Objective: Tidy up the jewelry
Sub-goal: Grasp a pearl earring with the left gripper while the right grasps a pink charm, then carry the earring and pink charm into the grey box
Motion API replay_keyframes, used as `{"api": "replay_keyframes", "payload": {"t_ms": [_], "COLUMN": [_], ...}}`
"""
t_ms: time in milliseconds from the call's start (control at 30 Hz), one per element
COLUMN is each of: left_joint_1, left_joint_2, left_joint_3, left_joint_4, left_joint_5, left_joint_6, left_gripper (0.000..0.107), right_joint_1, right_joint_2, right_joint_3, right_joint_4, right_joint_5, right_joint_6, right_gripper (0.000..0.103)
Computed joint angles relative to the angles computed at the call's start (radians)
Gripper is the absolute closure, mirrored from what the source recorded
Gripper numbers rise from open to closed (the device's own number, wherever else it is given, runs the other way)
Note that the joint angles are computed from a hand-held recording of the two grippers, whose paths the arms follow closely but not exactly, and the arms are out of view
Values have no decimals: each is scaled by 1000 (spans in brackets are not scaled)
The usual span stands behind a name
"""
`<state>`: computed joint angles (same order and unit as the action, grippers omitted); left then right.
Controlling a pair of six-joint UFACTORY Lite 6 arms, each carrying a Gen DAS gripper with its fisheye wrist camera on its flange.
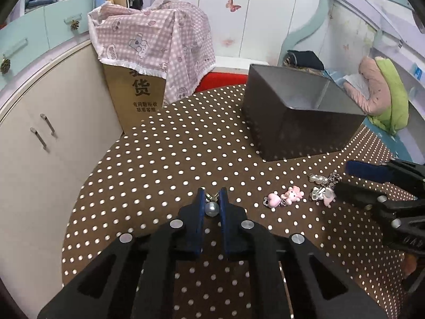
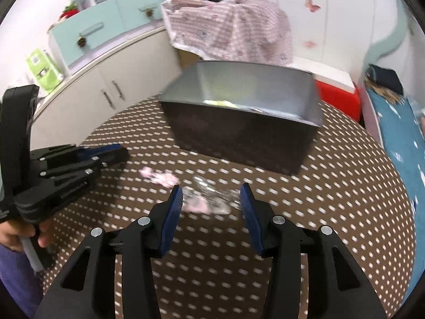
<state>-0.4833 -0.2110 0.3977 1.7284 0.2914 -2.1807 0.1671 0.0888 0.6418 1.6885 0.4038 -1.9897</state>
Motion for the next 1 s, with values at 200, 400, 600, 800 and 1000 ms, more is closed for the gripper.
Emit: {"api": "replay_keyframes", "payload": {"t_ms": [200,400,600,800,1000], "left_joint_1": [-42,-29,5,-33,-66], "left_joint_2": [-139,-183,-175,-154,-175], "left_joint_3": [-77,-98,-87,-66,-53], "left_joint_4": [-139,-175,-131,-122,-196], "left_joint_5": [24,12,-26,-18,-11], "left_joint_6": [104,146,127,99,157], "left_gripper": [98,98,98,98,98], "right_joint_1": [191,265,266,258,216], "right_joint_2": [82,171,161,133,98], "right_joint_3": [82,155,131,102,80], "right_joint_4": [126,187,306,324,177], "right_joint_5": [-99,-161,-157,-154,-126], "right_joint_6": [-72,-115,-252,-276,-142], "right_gripper": [58,58,70,79,79]}}
